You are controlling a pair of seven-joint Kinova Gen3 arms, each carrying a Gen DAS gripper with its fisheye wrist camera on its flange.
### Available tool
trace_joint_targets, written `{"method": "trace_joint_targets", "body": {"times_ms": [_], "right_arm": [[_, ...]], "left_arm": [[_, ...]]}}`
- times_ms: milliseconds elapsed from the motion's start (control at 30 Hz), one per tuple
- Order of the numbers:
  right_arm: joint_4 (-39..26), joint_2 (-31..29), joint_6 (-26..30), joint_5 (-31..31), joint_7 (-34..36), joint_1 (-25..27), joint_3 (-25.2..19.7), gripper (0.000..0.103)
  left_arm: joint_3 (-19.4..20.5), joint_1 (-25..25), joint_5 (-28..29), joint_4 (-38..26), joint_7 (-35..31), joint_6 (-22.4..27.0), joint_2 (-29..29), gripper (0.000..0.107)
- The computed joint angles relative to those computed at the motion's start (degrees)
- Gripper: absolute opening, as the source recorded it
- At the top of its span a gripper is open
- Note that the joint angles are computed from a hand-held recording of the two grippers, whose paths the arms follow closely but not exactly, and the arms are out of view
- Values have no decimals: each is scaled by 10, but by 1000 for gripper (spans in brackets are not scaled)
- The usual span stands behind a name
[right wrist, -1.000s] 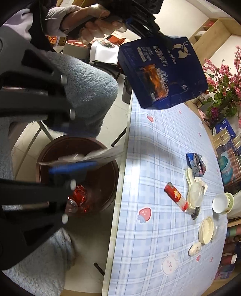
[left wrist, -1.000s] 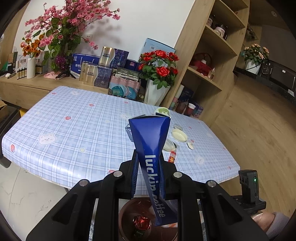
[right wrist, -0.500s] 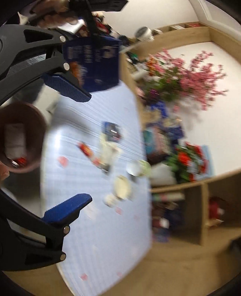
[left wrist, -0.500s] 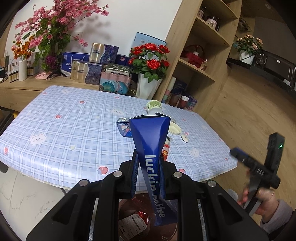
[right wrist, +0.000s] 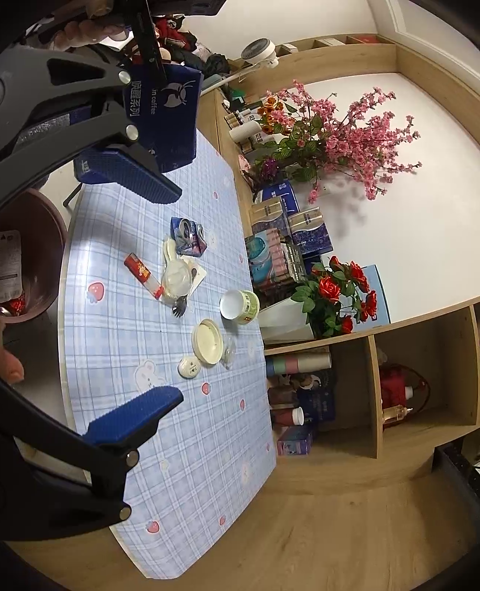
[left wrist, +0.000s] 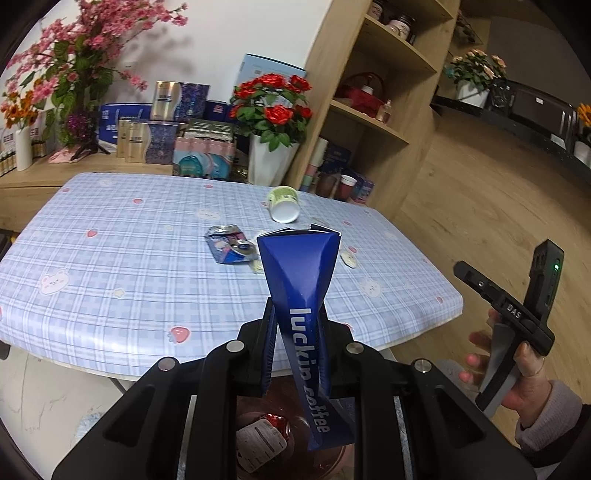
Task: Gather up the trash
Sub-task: 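Lower the blue luckin coffee bag over the bin and open the left tool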
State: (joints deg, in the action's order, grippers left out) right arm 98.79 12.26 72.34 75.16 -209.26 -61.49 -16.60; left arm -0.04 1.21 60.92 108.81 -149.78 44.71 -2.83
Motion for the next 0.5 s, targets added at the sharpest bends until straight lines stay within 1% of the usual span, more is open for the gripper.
{"method": "trace_joint_targets", "body": {"times_ms": [133,333,500], "right_arm": [[-2,2,1,-1,-2,-1,0,98],[5,3,-3,-3,-18,-2,1,98],[6,4,-6,-6,-21,-2,1,98]], "left_arm": [[4,6,-1,1,-10,1,-1,19],[7,10,2,-3,-22,22,6,19],[13,11,-7,-11,-27,44,18,20]]}}
